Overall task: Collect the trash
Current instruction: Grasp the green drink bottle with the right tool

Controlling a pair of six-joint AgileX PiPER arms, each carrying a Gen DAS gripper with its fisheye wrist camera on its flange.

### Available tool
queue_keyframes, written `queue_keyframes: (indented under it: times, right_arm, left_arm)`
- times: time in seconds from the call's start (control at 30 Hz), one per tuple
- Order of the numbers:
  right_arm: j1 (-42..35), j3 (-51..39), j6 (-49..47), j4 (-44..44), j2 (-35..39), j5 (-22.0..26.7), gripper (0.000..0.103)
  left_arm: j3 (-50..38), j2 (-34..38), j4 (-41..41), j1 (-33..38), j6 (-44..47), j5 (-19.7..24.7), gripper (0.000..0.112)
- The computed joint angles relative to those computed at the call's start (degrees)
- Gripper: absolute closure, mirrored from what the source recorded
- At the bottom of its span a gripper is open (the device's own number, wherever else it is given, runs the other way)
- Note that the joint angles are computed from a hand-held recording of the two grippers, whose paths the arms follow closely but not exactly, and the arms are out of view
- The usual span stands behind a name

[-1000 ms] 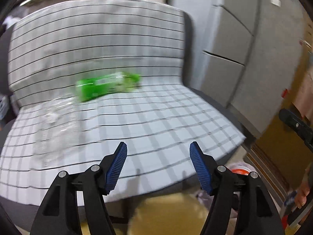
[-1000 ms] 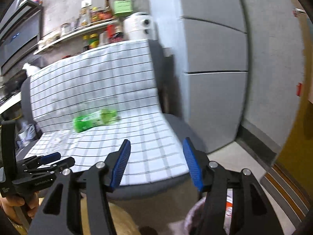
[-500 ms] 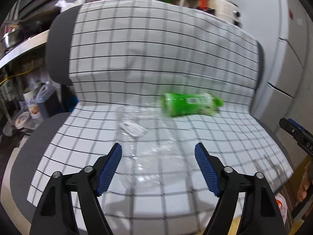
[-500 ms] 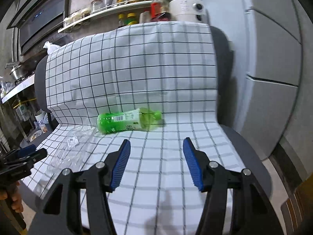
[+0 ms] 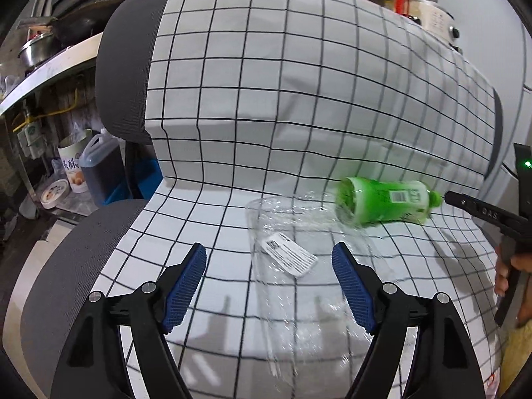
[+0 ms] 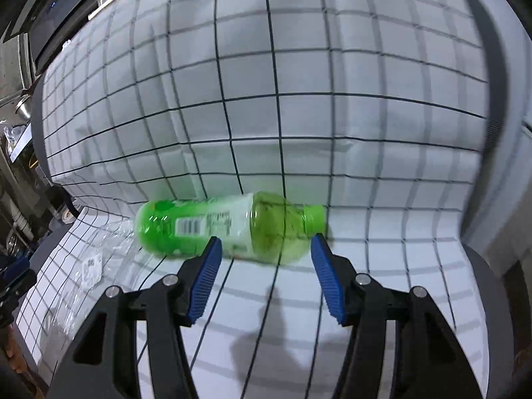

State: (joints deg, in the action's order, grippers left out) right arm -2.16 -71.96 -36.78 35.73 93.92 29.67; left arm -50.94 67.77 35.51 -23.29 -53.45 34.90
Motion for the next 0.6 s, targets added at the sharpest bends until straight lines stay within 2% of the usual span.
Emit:
queue_keyframes:
  times: [0.17,0.33,0.43,0.5,0.6]
  right_arm:
    - [-0.60,-9.67,-4.25,3.13,8.44,4.56,0.048]
    - [-2.20,-14.71,-9.87,8.36,13.03,8.36,0.047]
    - [-2.99,-17.01,-10.52,9.62,14.72,12.62,0.047]
    - [-3.21,-16.99,-9.61,8.71,14.55,14.13,0.043]
    - [-3.15,-13.00,-8.97,7.11,10.81,16.23,0.040]
  left_arm:
    - [-0.53,2.38,-1.21,1.99,1.07,-1.94,0.034]
    - [-1.10,4.20,-2.00,2.81,1.67,-2.56,0.034]
    - [-1.32,4.50,-2.77,3.13,2.04,-2.55,0.034]
    - [-1.18,4.38,-2.79,3.18,1.92,-2.35,0.034]
    - [-0.50,3.47,-2.97,3.01,1.86,-2.25,0.034]
